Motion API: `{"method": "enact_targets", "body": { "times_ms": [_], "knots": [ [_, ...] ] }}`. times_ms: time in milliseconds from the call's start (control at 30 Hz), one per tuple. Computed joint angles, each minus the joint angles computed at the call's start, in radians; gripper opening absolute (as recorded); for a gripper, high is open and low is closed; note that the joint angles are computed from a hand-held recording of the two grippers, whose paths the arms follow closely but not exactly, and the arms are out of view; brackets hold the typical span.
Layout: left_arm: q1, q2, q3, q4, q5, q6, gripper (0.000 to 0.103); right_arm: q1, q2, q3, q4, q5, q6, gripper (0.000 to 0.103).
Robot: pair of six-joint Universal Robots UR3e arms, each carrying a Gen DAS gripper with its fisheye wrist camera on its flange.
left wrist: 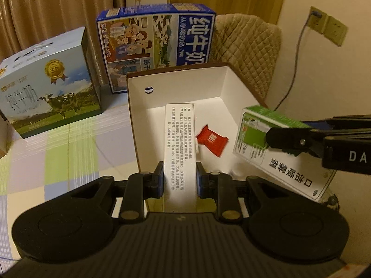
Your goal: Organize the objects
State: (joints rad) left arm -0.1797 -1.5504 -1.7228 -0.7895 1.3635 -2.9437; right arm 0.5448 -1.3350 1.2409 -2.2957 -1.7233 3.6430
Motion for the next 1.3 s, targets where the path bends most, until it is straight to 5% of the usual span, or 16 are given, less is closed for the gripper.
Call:
{"method": "enact_targets", "body": {
  "times_ms": [367, 733, 1067, 1167, 1300],
  "knots": [
    [-0.079, -0.445, 0.396, -0.023, 0.146, -0.033, 0.021, -0.147, 0.248, -0.143, -0.018, 0.04, -0.12, 0.027],
    [-0.113, -0.753, 0.806, -0.125, 0.164, -0.017, 0.022, -0.213, 0.398, -0.291, -0.031, 0.072, -0.184, 0.027],
    [-0.113, -0.829, 0.917, -0.15, 0.153, -0.024, 0.042, -0.218, 0.439, -0.309, -0.078, 0.048, -0.174, 0.029],
    [-0.102, -0.801, 0.872, -0.139, 0.141, -0.016, 0.049, -0.217, 0.412, -0.275, -0.085, 0.04, -0.171, 0.045],
    [-0.082, -0.733, 0.777, -0.117, 0.116, -0.012, 0.061, -0.211, 0.332, -0.186, -0.098, 0.054, -0.172, 0.055]
  ]
}}
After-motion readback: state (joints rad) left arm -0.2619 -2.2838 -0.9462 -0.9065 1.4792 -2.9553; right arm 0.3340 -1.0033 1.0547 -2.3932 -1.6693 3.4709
